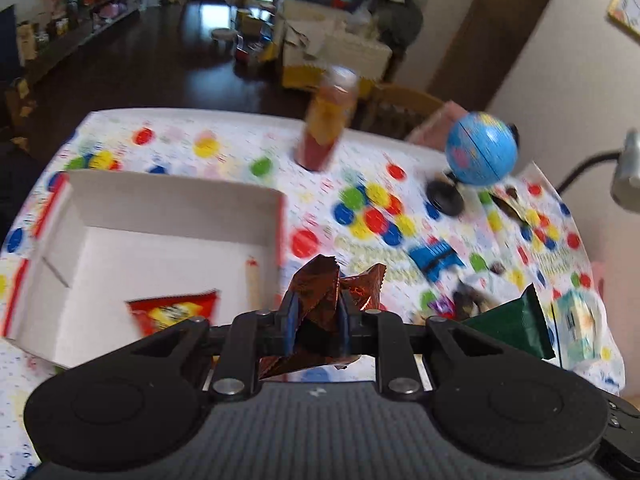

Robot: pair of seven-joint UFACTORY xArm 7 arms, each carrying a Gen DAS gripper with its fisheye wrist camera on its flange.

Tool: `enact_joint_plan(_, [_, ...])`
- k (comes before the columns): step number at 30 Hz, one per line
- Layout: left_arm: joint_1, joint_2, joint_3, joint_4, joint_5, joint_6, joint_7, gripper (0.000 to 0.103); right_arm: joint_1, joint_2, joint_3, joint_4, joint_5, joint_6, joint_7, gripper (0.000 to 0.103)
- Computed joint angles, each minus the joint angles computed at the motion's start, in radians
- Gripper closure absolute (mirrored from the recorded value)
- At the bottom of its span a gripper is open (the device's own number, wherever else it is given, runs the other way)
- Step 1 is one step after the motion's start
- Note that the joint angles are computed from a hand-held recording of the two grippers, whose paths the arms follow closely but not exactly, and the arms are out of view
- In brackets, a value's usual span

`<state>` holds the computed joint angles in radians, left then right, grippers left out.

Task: Organize snacks
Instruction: 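Carry the green packet and copper foil bag into the box and release them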

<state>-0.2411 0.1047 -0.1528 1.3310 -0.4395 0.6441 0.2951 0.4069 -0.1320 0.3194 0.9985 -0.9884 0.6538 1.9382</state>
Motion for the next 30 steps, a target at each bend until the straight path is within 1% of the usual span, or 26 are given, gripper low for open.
enact_joint_plan(3, [0.026,0.001,0.02,0.006,-0.005,-0.008,0.0,0.083,0.008,0.08,-0.008,0.082,-0.024,-0.012,-0.035,0.096])
enact_joint_plan(5, [0.044,0.005,0.032,0.012,-0.002,-0.013,-0.006,0.083,0.027,0.136,-0.027,0.138,-0.03,-0.024,-0.059,0.096])
enact_joint_plan(12, [0.11,0.04,0.065,0.034,0.032,-0.046,-0.021,0.083,0.112,0.333,-0.103,0.347,0.001,-0.067,-0.167,0.096])
enact_joint_plan(18, [0.159,0.111,0.082,0.082,0.095,-0.061,-0.056,0.083,0.181,0.498,-0.155,0.534,0.082,-0.036,-0.284,0.096])
enact_joint_plan(20, [0.17,0.137,0.086,0.099,0.125,-0.063,-0.07,0.083,0.201,0.541,-0.171,0.584,0.117,-0.011,-0.321,0.096])
enact_joint_plan(24, [0.189,0.196,0.087,0.142,0.169,-0.047,-0.088,0.083,0.238,0.606,-0.206,0.659,0.186,0.032,-0.377,0.096])
enact_joint_plan(30, [0.194,0.248,0.078,0.17,0.219,-0.03,-0.095,0.083,0.291,0.685,-0.264,0.754,0.275,0.101,-0.456,0.096])
